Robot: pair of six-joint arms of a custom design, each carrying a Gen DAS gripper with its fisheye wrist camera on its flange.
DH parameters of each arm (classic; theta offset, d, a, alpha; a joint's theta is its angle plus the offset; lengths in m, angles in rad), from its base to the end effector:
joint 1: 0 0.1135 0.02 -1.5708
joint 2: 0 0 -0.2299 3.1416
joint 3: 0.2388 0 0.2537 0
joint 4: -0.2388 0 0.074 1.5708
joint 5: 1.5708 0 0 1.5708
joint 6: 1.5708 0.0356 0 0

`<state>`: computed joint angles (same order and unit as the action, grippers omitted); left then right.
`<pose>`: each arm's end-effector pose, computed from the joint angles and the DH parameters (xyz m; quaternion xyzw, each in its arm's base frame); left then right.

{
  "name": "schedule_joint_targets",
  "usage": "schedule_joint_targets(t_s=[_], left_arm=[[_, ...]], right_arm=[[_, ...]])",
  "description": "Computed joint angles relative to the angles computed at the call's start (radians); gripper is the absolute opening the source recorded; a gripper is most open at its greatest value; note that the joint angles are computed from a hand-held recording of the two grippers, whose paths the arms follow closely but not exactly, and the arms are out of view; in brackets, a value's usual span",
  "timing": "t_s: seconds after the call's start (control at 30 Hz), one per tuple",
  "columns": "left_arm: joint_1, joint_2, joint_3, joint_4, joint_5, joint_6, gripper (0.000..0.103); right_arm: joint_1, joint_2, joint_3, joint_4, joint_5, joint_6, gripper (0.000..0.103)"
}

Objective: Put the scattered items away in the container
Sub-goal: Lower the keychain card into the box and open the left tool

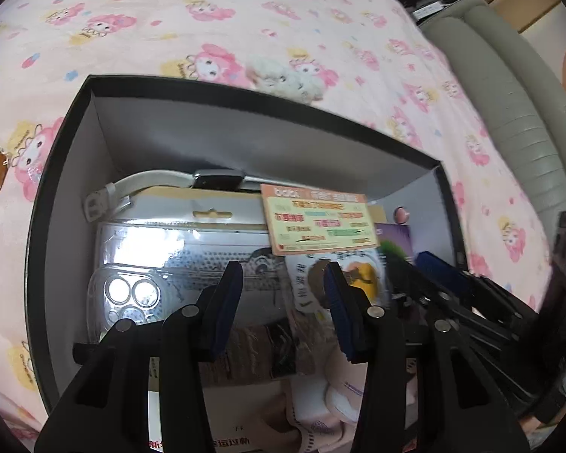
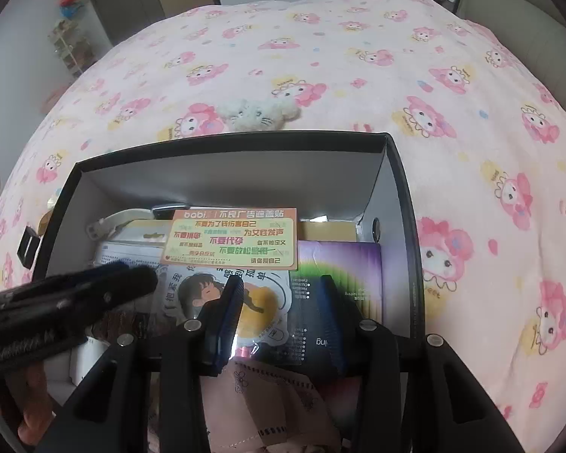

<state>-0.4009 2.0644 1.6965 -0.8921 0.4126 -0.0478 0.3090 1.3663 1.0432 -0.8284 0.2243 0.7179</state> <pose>0.3748 -0.1744 0.1818 0.2011 0.9464 -0.2310 0.1027 0.2600 0.0747 0.2180 0.2201 0.9470 0.0062 0.2339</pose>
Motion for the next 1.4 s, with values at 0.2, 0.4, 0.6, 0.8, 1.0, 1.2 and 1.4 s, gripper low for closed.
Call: schedule_joint_targets(t_s=[0.2, 0.4, 0.6, 0.8, 1.0, 1.2, 1.4], left_arm=[[0.002, -0.033, -0.032, 0.024, -0.008, -0.079, 0.038], [0.025, 0.013, 0.02, -0.005, -0.004, -0.089, 0.038], [-0.014, 0.09, 0.102, -0.062, 0.016, -0.067, 0.038], [-0.028, 0.065, 0.119, -0.097, 0.059, -0.03, 0.038], [0.0, 0.118, 0.199, -0.091, 0.057, -0.078, 0.034], [-0.05, 0.257, 0.368, -0.178, 0.052, -0.067, 0.033], [-0.035, 0.266, 0.382, -0.206, 0.166, -0.045, 0.033]], right_arm=[[0.011, -0.101, -0.045, 0.049, 0.035, 0.026, 0.036], [-0.011, -0.072, -0.046, 0.072, -0.078, 0.01, 0.036], [0.018, 0.018, 0.006, 0.033, -0.086, 0.021, 0.036], [-0.003, -0.001, -0.033, 0.025, -0.121, 0.047, 0.034], [-0.004, 0.041, -0.011, 0.019, -0.135, 0.034, 0.034], [-0.031, 0.115, 0.004, 0.013, -0.207, 0.022, 0.035], [-0.089, 0.081, -0.011, 0.024, -0.311, -0.006, 0.036]])
